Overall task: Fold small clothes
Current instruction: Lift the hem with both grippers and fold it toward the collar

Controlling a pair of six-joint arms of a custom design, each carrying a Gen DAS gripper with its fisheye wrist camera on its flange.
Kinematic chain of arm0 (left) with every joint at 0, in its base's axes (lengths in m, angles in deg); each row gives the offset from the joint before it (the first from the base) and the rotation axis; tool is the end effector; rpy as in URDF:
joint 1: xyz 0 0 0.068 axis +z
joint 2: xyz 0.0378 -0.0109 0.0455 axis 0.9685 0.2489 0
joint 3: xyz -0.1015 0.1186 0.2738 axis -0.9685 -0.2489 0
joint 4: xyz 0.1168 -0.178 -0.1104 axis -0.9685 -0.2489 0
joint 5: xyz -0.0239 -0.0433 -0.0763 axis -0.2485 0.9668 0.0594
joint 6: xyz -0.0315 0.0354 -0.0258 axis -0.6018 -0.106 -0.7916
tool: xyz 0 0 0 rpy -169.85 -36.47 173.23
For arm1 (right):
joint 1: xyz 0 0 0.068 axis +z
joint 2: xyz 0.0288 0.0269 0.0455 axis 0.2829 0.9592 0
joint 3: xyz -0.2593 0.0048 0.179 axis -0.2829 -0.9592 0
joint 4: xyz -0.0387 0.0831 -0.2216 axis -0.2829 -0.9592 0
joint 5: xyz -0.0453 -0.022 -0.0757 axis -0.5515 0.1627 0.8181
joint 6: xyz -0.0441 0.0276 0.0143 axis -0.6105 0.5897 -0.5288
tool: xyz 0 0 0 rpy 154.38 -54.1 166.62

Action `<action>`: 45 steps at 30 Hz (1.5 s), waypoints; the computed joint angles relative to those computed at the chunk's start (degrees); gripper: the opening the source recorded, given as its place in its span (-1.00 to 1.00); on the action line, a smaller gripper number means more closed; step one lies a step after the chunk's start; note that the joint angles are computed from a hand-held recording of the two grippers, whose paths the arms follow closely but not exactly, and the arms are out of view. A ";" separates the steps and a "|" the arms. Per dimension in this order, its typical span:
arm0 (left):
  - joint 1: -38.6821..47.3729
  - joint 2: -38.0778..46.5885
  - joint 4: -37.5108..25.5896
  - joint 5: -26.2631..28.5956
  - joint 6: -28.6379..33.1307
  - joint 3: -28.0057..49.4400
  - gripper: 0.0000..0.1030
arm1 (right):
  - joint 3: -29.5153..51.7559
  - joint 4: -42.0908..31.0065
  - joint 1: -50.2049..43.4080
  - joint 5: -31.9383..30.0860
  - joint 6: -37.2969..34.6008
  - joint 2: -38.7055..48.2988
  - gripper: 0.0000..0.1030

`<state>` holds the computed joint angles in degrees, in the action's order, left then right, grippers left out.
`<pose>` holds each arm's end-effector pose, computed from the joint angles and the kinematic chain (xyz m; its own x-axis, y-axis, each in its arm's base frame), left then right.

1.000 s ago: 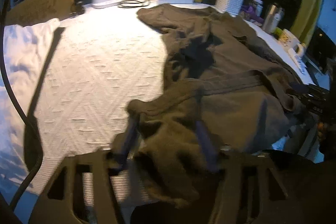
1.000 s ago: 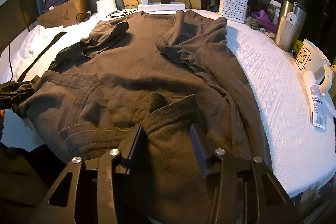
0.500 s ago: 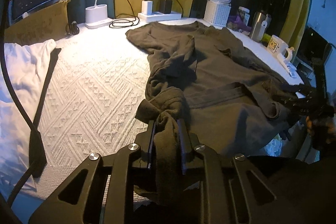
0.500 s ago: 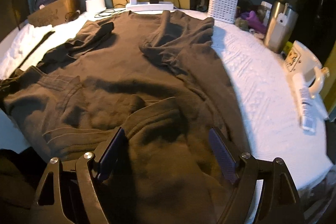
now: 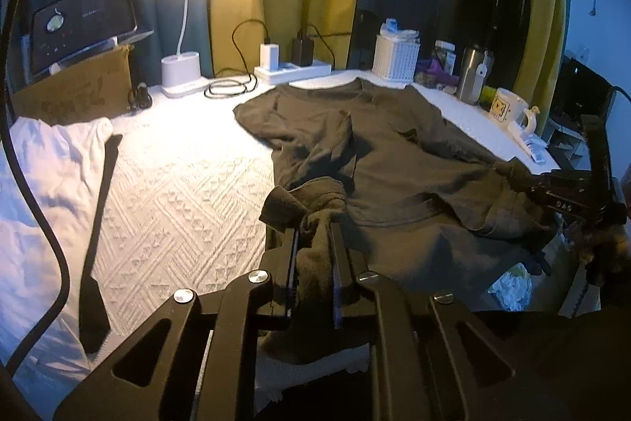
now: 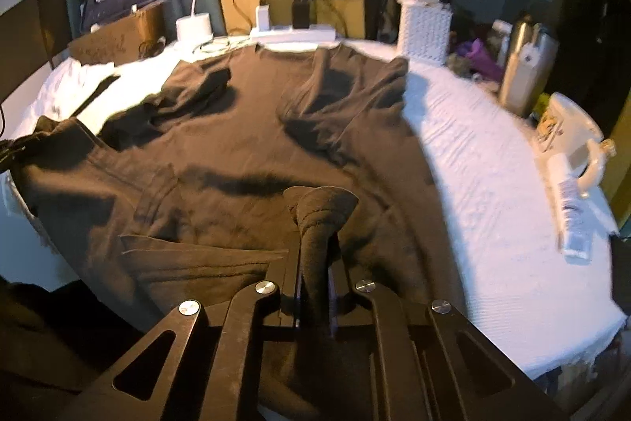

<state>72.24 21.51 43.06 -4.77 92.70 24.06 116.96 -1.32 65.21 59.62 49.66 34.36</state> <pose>0.2644 -0.0348 0.2412 -0.5349 0.3426 -0.7724 0.6562 0.7443 -0.1243 0.1294 0.1156 0.2218 -0.7159 0.0857 -0.6930 0.1470 0.9887 -0.0297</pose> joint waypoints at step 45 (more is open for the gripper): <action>-5.10 11.07 2.81 -5.85 -12.00 21.65 -0.79 | 14.59 2.98 -27.44 -2.38 -30.96 -9.41 -0.82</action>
